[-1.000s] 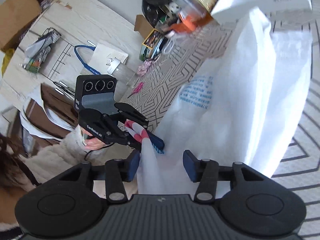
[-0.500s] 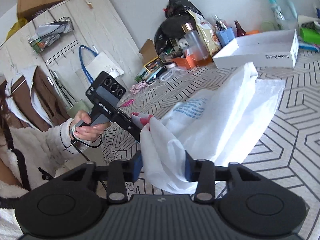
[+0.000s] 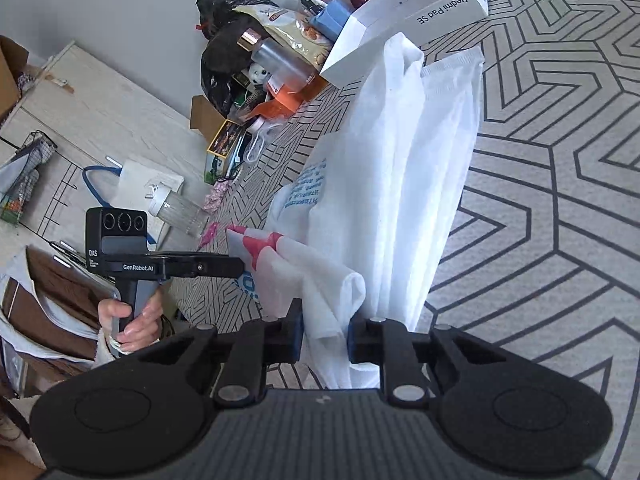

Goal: Fold shopping bag

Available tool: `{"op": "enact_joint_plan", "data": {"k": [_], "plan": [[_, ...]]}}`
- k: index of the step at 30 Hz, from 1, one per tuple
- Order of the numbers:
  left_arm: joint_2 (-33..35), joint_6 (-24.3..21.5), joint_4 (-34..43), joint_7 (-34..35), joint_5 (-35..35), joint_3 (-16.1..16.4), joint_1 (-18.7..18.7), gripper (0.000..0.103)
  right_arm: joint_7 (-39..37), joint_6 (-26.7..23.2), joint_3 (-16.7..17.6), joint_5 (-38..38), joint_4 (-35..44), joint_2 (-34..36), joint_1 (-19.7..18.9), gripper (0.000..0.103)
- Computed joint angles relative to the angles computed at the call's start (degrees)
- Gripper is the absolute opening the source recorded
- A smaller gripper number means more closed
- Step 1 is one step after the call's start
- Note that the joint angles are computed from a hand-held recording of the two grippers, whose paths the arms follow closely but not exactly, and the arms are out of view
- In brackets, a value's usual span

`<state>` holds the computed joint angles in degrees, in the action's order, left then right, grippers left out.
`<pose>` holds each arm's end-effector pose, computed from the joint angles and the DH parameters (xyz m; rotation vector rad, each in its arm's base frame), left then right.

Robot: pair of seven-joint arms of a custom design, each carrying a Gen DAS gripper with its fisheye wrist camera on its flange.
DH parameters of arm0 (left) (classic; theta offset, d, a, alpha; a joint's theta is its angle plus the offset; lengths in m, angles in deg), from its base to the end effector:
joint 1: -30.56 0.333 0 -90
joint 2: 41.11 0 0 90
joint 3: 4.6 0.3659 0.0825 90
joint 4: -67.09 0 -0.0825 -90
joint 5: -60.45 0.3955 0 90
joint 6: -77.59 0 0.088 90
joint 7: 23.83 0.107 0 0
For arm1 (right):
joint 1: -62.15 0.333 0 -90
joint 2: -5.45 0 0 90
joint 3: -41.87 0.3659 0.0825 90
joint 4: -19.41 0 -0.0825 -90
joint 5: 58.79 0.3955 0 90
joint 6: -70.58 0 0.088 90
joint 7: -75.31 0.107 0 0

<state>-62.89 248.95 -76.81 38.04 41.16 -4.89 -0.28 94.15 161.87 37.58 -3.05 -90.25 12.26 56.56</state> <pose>0.4024 -0.2159 0.5564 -2.2271 1.7170 -1.3028 0.5773 -0.0107 0.4903 -2.0173 0.8062 0.5648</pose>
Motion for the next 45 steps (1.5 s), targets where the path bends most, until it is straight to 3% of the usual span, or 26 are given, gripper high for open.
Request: {"op": "enact_joint_plan", "data": {"k": [2, 6, 9, 10, 14, 16, 18, 19, 20, 22, 24, 30, 31, 33, 35, 37, 39, 43, 45], "plan": [[-0.22, -0.04, 0.21, -0.7, 1.95, -1.37, 1.88, 0.033, 0.2, -0.01, 0.08, -0.54, 0.37, 0.1, 0.12, 0.02], [-0.04, -6.32, 2.28, -10.46, 13.81, -10.42, 13.86, 0.043, -2.81, 1.83, 0.3, -1.73, -0.22, -0.87, 0.48, 0.017], [1.04, -7.42, 2.92, -11.92, 19.04, -11.32, 15.11, 0.042, -8.18, 7.21, 0.16, -0.56, -4.73, -4.91, 1.11, 0.021], [1.17, -8.9, 3.63, -12.29, 20.98, -11.85, 15.57, 0.042, -10.93, 10.0, 0.08, 0.74, -7.0, -6.76, 1.46, 0.029], [2.17, -13.87, 6.62, -15.67, 27.88, -14.34, 17.42, 0.042, -29.79, 30.36, -0.04, 12.67, -20.53, -17.37, 4.61, 0.056], [2.75, -16.28, 8.03, -17.36, 31.75, -15.68, 18.15, 0.042, -44.45, 38.7, -0.74, 23.44, -26.39, -22.03, 7.06, 0.056], [2.99, -17.15, 8.5, -18.59, 34.03, -15.92, 18.06, 0.042, -59.42, 40.92, -2.22, 33.75, -31.07, -26.27, 8.95, 0.054], [2.93, -17.48, 8.59, -18.78, 34.35, -15.65, 17.66, 0.042, -63.63, 38.81, -3.26, 34.87, -32.46, -27.73, 9.17, 0.05], [2.88, -17.52, 8.56, -18.65, 34.09, -15.08, 17.11, 0.042, -65.33, 35.93, -4.27, 33.39, -33.02, -28.53, 9.1, 0.04], [2.79, -17.34, 8.42, -17.64, 32.54, -13.58, 15.87, 0.042, -64.26, 30.36, -5.3, 25.21, -32.36, -29.01, 8.73, 0.022], [2.72, -17.27, 8.37, -16.68, 30.78, -12.5, 14.98, 0.043, -63.5, 26.7, -5.25, 17.71, -31.25, -29.13, 8.67, 0.022], [2.62, -17.49, 8.35, -12.73, 26.2, -10.74, 13.51, 0.042, -65.37, 35.14, -1.19, 10.29, -30.12, -28.1, 11.51, 0.022], [2.67, -17.62, 8.44, -12.44, 26.08, -10.84, 13.59, 0.042, -64.25, 35.84, -0.86, 8.66, -29.19, -27.04, 12.02, 0.024], [2.8, -17.81, 8.61, -12.22, 26.26, -11.23, 13.91, 0.042, -61.8, 37.48, 0.03, 4.93, -27.43, -24.57, 12.92, 0.039], [2.77, -17.55, 8.5, -11.92, 26.67, -11.53, 14.12, 0.042, -58.74, 36.05, -0.57, 3.58, -25.41, -22.08, 13.55, 0.048], [2.53, -16.22, 7.84, -11.05, 26.94, -11.5, 13.98, 0.041, -52.13, 31.93, -1.04, 1.12, -22.01, -19.31, 13.12, 0.05], [1.72, -12.31, 5.98, -7.02, 25.37, -9.92, 12.05, 0.04, -50.83, 30.79, -0.94, -0.38, -20.82, -18.66, 12.81, 0.05], [-0.13, -6.97, 4.1, 3.36, 18.89, -5.27, 5.58, 0.04, -46.51, 32.52, 0.67, -4.72, -19.97, -19.04, 13.04, 0.051], [-0.46, -6.05, 4.52, 7.74, 17.76, -4.55, 3.88, 0.041, -44.13, 32.66, 1.47, -8.02, -18.36, -18.22, 13.51, 0.051]]}}
